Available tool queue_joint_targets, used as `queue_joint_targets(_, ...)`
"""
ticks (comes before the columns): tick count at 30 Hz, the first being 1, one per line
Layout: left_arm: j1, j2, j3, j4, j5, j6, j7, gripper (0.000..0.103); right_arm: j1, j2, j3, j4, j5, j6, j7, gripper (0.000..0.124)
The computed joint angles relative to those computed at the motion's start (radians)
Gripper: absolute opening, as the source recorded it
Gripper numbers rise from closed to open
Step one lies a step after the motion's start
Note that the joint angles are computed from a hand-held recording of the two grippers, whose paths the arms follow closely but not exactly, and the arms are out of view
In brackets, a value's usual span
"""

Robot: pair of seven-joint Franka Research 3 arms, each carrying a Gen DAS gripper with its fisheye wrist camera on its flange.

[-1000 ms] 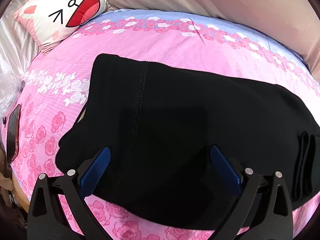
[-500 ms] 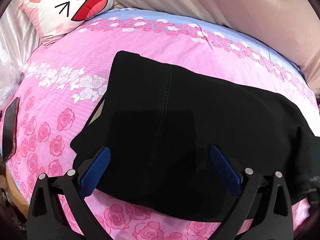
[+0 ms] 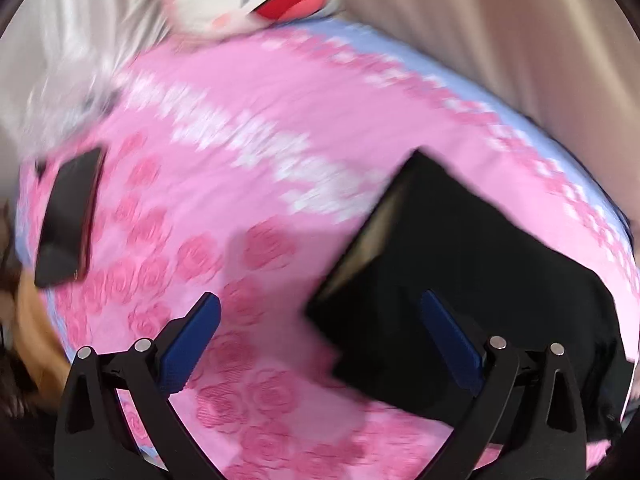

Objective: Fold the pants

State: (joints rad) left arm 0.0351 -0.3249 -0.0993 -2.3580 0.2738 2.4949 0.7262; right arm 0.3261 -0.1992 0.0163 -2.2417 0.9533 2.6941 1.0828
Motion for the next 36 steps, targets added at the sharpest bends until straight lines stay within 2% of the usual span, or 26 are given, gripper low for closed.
queue_joint_targets(2,-0.032,0.017,0.048,-0.023,-0.111,0.031,0.034,0.098,-0.008,-0.01,0.015,-0.01,-0.032,0.049,0.045,0.064)
queue_joint_targets(4,-0.015,0.015,0.029,-0.042,-0.093,0.089,0.01,0.098,-0.008,-0.014,0.011,-0.019,-0.049,0.055,0.069,0.064)
queue_joint_targets(7,-0.06,0.078,0.049,-0.004,-0.139,0.14,0.125,0.098,-0.002,-0.021,-0.003,-0.037,-0.02,0.052,0.095,0.064)
queue_joint_targets(9,-0.025,0.104,-0.008,0.042,-0.034,0.09,0.103,0.059,-0.011,-0.037,-0.025,-0.061,0.008,0.04,0.099,0.064)
queue_joint_targets(10,-0.035,0.107,-0.006,0.047,-0.064,0.109,0.146,0.039,-0.016,-0.047,-0.029,-0.074,0.015,0.04,0.109,0.064)
queue_joint_targets(11,-0.079,0.118,0.031,0.05,-0.163,0.144,0.217,0.024,-0.02,-0.061,-0.034,-0.09,0.026,0.043,0.113,0.064)
queue_joint_targets(12,-0.094,0.125,0.039,0.074,-0.197,0.124,0.236,0.022,-0.023,-0.08,-0.04,-0.11,0.039,0.05,0.111,0.064)
queue_joint_targets(14,-0.07,0.134,-0.003,0.117,-0.137,0.107,0.226,0.021,-0.028,-0.108,-0.053,-0.136,0.064,0.068,0.111,0.064)
queue_joint_targets(17,-0.126,0.122,-0.023,0.175,-0.196,0.152,0.33,0.021,-0.036,-0.152,-0.069,-0.17,0.081,0.1,0.111,0.064)
queue_joint_targets(20,-0.218,0.136,-0.08,0.267,-0.203,0.222,0.447,0.022,-0.043,-0.19,-0.084,-0.199,0.084,0.138,0.11,0.066)
queue_joint_targets(22,-0.296,0.207,-0.097,0.362,-0.283,0.217,0.57,0.025,-0.039,-0.204,-0.097,-0.21,0.091,0.156,0.105,0.069)
queue_joint_targets(23,-0.315,0.244,-0.106,0.403,-0.318,0.203,0.608,0.035,-0.042,-0.211,-0.104,-0.217,0.087,0.156,0.107,0.07)
queue_joint_targets(24,-0.339,0.306,-0.123,0.463,-0.364,0.172,0.662,0.052,-0.045,-0.215,-0.107,-0.222,0.079,0.152,0.113,0.071)
queue_joint_targets(25,-0.347,0.353,-0.143,0.508,-0.356,0.13,0.669,0.059,-0.039,-0.221,-0.12,-0.226,0.086,0.144,0.103,0.072)
queue_joint_targets(27,-0.356,0.405,-0.165,0.551,-0.309,0.057,0.614,0.061,-0.051,-0.242,-0.122,-0.248,0.073,0.135,0.118,0.073)
queue_joint_targets(28,-0.352,0.412,-0.169,0.551,-0.316,0.054,0.6,0.062,-0.052,-0.255,-0.127,-0.261,0.074,0.132,0.118,0.074)
queue_joint_targets(29,-0.344,0.398,-0.171,0.529,-0.334,0.071,0.594,0.072,-0.05,-0.266,-0.137,-0.273,0.082,0.13,0.112,0.078)
queue_joint_targets(30,-0.337,0.366,-0.167,0.488,-0.335,0.103,0.574,0.089,-0.048,-0.272,-0.148,-0.28,0.091,0.127,0.106,0.079)
queue_joint_targets(31,-0.33,0.338,-0.16,0.453,-0.303,0.139,0.526,0.094,-0.044,-0.272,-0.163,-0.281,0.103,0.111,0.095,0.079)
queue_joint_targets(32,-0.316,0.288,-0.146,0.394,-0.204,0.2,0.41,0.095,-0.038,-0.267,-0.177,-0.275,0.121,0.093,0.076,0.079)
queue_joint_targets(34,-0.275,0.219,-0.143,0.328,-0.035,0.252,0.236,0.098,-0.021,-0.24,-0.205,-0.243,0.173,0.041,0.021,0.079)
queue_joint_targets(36,-0.214,0.172,-0.153,0.303,0.131,0.226,0.066,0.098,-0.006,-0.206,-0.22,-0.201,0.244,-0.022,-0.052,0.079)
